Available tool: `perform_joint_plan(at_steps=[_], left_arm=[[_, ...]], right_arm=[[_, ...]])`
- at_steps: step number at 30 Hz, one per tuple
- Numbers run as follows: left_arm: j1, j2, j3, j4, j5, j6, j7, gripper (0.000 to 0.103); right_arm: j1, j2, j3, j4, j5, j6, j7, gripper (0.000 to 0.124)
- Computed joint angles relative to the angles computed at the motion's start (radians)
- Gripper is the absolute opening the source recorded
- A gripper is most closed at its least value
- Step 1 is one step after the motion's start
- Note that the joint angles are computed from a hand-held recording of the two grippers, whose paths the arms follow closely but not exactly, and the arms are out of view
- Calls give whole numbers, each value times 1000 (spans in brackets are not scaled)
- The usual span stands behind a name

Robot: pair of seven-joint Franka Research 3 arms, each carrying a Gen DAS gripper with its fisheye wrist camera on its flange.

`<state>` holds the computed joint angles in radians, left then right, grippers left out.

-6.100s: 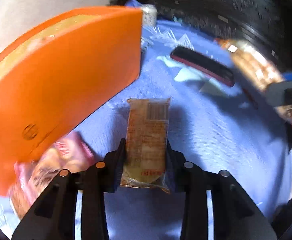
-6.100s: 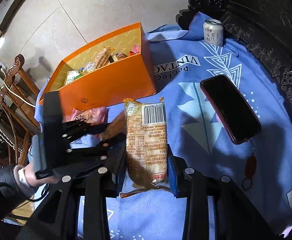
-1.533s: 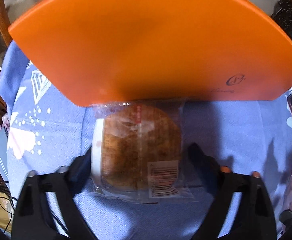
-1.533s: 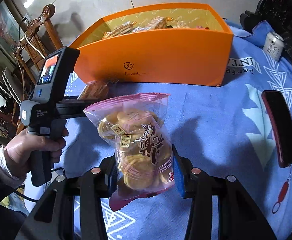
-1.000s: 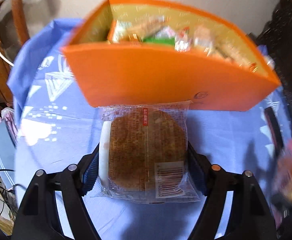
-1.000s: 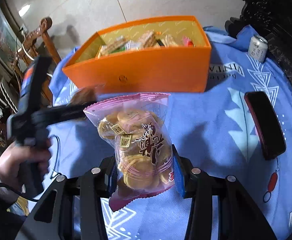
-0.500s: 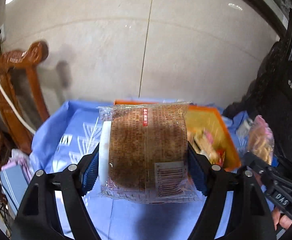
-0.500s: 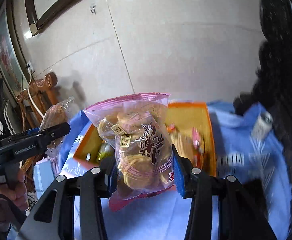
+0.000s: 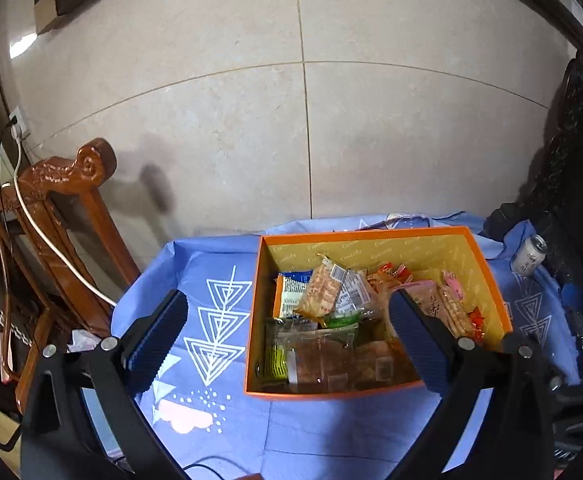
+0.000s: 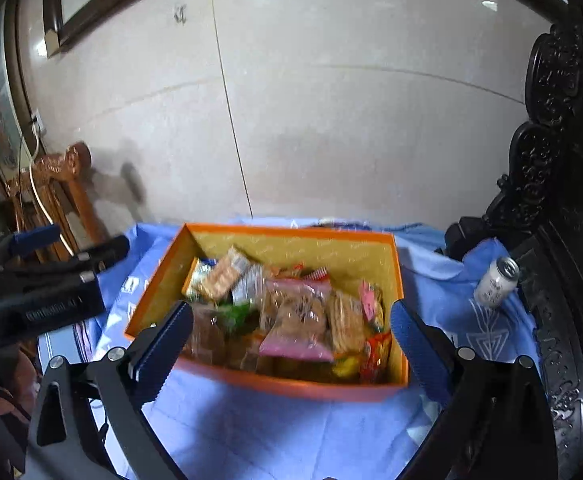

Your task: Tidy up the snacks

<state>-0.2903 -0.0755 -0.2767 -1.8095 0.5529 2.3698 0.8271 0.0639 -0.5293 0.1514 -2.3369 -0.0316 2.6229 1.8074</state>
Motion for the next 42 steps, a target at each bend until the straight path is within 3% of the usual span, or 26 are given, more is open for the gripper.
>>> perform_joint_plan(at_steps=[15, 42], left_arm=[[13, -81, 1, -108, -53, 7, -2, 99], [13, -103, -4, -151, -94, 36, 23, 99]], right_arm=[[18, -29, 15, -9, -11, -86, 54, 99], [22, -45, 16, -22, -9, -97, 72, 99]])
